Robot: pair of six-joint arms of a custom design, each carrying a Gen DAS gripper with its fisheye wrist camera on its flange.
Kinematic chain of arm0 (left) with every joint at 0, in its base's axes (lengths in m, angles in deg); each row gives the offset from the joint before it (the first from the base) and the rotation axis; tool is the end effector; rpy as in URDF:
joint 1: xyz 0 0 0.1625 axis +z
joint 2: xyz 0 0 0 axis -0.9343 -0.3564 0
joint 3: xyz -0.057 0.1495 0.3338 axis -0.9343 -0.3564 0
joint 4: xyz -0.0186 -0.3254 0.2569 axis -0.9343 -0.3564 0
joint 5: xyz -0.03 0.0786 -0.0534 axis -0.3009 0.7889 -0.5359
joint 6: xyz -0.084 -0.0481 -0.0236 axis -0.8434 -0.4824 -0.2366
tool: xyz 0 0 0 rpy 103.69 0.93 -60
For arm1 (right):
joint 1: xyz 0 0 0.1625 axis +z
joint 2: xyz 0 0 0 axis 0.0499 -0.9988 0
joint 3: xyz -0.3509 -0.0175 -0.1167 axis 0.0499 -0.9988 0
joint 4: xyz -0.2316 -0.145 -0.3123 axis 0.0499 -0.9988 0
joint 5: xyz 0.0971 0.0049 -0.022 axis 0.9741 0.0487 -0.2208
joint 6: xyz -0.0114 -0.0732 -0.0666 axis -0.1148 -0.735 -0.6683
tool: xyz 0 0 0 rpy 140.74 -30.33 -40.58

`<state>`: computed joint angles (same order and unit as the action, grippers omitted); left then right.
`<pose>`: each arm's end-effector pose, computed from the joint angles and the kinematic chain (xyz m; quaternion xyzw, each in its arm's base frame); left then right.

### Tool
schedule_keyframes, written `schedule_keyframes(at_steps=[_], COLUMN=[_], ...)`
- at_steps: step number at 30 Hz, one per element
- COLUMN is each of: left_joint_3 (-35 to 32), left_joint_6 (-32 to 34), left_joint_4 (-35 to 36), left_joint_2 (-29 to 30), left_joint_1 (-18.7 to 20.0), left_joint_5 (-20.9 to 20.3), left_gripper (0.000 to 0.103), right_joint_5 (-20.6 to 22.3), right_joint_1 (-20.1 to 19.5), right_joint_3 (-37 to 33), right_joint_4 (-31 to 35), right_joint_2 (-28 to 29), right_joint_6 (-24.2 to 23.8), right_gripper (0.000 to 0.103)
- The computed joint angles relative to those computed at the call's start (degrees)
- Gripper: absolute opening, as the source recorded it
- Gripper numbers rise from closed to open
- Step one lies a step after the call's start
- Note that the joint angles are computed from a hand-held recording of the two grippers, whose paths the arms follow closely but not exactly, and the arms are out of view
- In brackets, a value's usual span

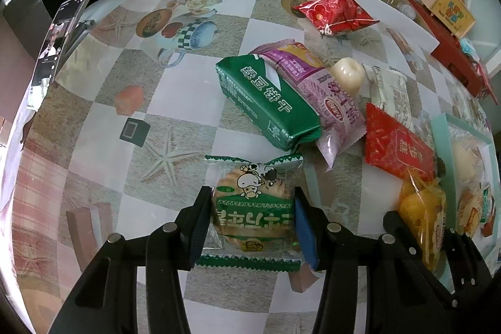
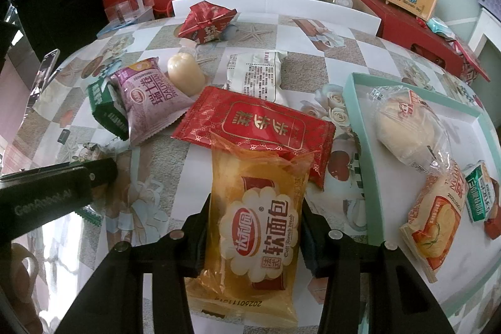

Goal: Organize snacks
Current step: 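Grasp the green cartoon cracker bag with the left tool while the right tool grasps the yellow soft bread bag, then carry both bags over the white tray and open both tools to drop them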

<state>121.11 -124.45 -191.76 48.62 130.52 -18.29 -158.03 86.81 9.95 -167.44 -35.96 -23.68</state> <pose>-0.1855 -0.7901 -0.0102 -0.2640 0.8422 -0.2955 0.3656 0.0867 -0.8342 0.0612 0.3835 -0.8719 0.1025 0.2867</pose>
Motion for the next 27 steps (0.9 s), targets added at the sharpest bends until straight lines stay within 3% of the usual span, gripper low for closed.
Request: schedule_keyframes(at_steps=[3, 7, 17, 27], left_joint_3=[0.6, 6.9, 11.6, 14.3], left_joint_6=[0.2, 3.1, 4.5, 7.6], left_joint_4=[-0.9, -8.6, -13.7, -18.4], left_joint_2=[-0.3, -3.2, -5.9, -7.0], left_joint_1=[-0.1, 0.0, -2.8, -3.9], left_joint_5=[-0.2, -1.2, 2.8, 5.5], left_gripper=[0.051, 0.051, 0.051, 0.051], right_joint_5=[0.0, 1.9, 6.7, 7.9], right_joint_1=[0.0, -0.3, 0.0, -0.1], right_joint_3=[0.0, 0.3, 6.1, 5.8], right_joint_4=[-0.1, 2.1, -1.7, -1.3], right_joint_2=[0.0, -1.0, -5.7, -6.6], right_joint_6=[-0.1, 1.1, 0.8, 2.2], right_gripper=[0.048, 0.045, 0.044, 0.044])
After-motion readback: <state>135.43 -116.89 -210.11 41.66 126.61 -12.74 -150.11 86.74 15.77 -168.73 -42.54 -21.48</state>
